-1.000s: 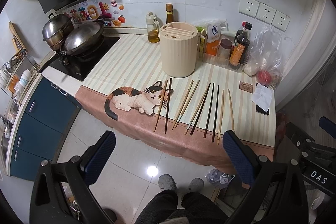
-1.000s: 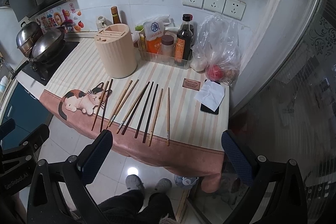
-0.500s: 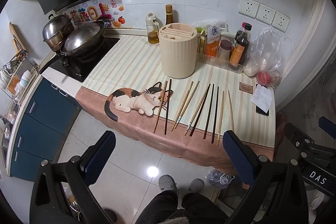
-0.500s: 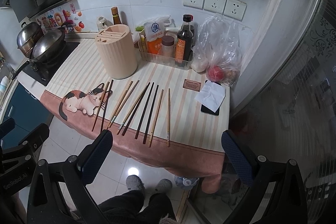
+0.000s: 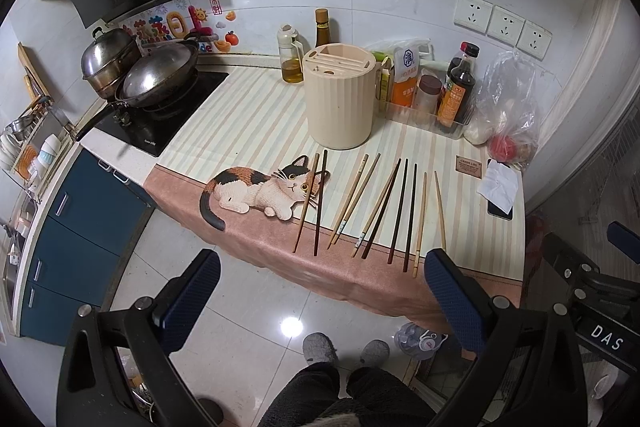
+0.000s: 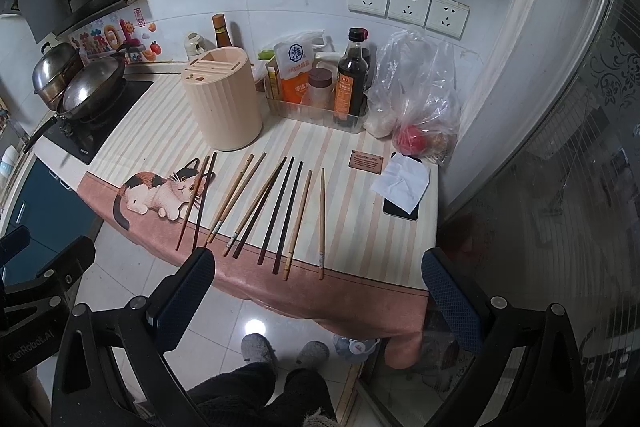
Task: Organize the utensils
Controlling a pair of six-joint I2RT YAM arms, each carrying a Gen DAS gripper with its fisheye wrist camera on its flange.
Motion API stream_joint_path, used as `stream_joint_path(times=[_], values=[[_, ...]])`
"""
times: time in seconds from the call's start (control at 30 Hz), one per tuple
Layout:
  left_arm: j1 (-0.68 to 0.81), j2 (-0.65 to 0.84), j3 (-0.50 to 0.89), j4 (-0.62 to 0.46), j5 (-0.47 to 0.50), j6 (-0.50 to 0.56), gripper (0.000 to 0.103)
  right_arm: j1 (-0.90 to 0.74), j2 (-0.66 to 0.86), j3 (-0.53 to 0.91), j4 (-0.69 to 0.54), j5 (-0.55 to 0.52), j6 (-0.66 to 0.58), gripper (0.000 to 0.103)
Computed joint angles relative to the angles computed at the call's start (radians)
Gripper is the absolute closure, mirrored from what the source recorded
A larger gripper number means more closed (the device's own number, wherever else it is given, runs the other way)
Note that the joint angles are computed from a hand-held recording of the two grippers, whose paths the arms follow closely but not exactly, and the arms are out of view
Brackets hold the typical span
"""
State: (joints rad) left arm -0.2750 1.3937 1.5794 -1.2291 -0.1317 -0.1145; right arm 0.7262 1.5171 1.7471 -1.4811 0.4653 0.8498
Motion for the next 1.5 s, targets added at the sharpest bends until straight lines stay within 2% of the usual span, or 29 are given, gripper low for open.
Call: stream_joint_path(times=[0.8, 1.07, 1.13, 1.3, 1.43, 1.47, 1.5], values=[[0.004, -0.003, 0.02, -0.013, -0.003, -0.005, 0.0, 0.016, 0.005, 0.021, -0.016, 0.011, 0.013, 0.0], [0.027, -0.042, -0.011, -0.007, 0.002, 0.002, 0.0, 0.012, 0.012, 0.053, -0.018, 0.002, 0.007, 0.0], [0.028, -0.042, -0.024, 0.027, -0.008, 0.002, 0.0, -0.013, -0.004, 0.026, 0.026, -0.021, 0.0, 0.0], [0.024, -0.01, -0.094, 0.191, -0.085, 0.036, 0.0, -0.14, -0.086, -0.173, 0.252, -0.149, -0.045, 0.0], [0.047, 0.108, -0.11, 0.297, -0.118, 0.054, 0.0, -0.253, -0.061, -0.279, 0.396, -0.246, -0.108, 0.002], [0.053, 0.136, -0.11, 0.313, -0.125, 0.057, 0.0, -0.269, -0.047, -0.301, 0.425, -0.257, -0.118, 0.007], [0.058, 0.166, -0.114, 0.336, -0.135, 0.06, 0.0, -0.295, -0.027, -0.321, 0.46, -0.281, -0.138, 0.017]])
